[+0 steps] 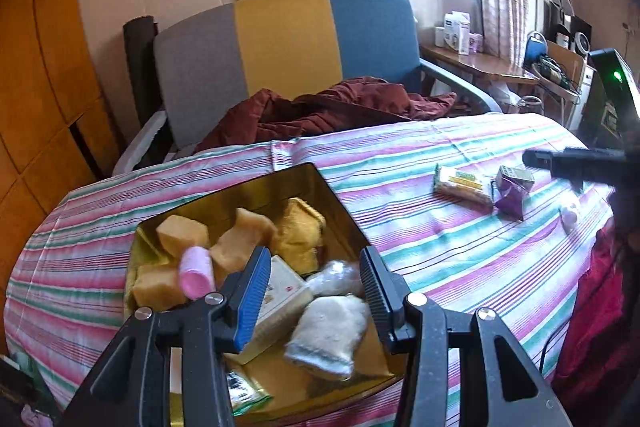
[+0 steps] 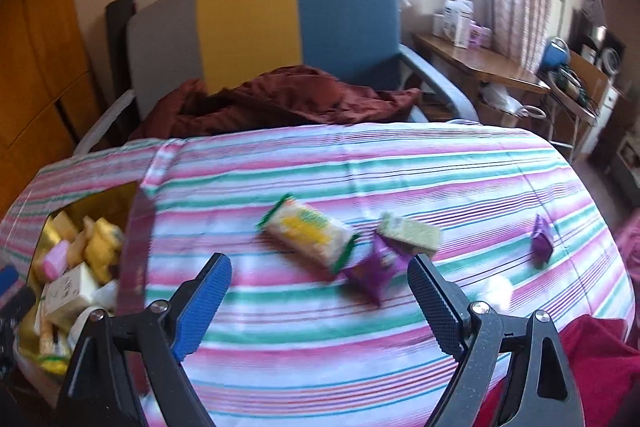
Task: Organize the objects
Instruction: 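Move both open grippers away from the tray toward the remaining table items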
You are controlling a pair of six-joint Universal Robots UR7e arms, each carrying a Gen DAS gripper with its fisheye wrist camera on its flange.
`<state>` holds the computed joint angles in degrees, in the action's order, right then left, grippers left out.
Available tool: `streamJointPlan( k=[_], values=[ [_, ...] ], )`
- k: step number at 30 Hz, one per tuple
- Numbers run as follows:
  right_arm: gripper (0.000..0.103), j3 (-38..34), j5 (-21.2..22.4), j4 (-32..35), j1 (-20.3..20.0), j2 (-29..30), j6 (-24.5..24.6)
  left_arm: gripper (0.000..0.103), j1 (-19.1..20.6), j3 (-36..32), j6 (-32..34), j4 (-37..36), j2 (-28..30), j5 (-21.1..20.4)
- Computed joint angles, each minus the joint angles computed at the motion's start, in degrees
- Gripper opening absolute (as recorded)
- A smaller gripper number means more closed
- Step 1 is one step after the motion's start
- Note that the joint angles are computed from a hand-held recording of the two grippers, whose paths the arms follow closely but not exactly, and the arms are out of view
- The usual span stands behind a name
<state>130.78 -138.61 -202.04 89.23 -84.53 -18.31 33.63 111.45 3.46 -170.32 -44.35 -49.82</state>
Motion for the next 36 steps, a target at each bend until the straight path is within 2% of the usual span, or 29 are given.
streamJointPlan(
  k=[3,7,11,16,24,28,32,36],
  values=[
    [0.090,-0.7,1.3,-0.5,-2.6,-1.5,-1.0,0.047,-0.1,-1.1,0.0,1.4,1.1,-1.2],
    [0.090,-0.8,3.9,-1.7,-7.3,-3.4,0.0,0.047,-0.5,-2.5,0.1,2.4,2.6,-2.4],
    [0.090,0.8,8.3,-1.0,-11.7,-5.7,4.0,0.047,-0.3,-4.8,-0.3,4.9,4.2,-4.7],
    [0.090,1.9,11.9,2.3,-15.2,-8.7,9.3,0.047,0.3,-9.0,-3.3,10.0,6.9,-8.8],
    [0.090,2.8,12.5,3.7,-17.4,-11.2,14.3,0.047,1.0,-18.4,-6.6,17.6,13.4,-15.4],
    [0.090,3.4,11.9,1.3,-17.9,-12.3,15.9,0.047,2.6,-26.2,-12.0,24.5,18.1,-21.3],
    [0.090,3.6,13.0,2.2,-18.8,-13.5,17.7,0.046,4.0,-33.3,-17.3,29.2,22.9,-26.1],
    [0.090,3.4,14.1,3.1,-19.0,-13.6,17.9,0.046,5.1,-39.3,-22.5,33.7,26.8,-29.3]
  ],
)
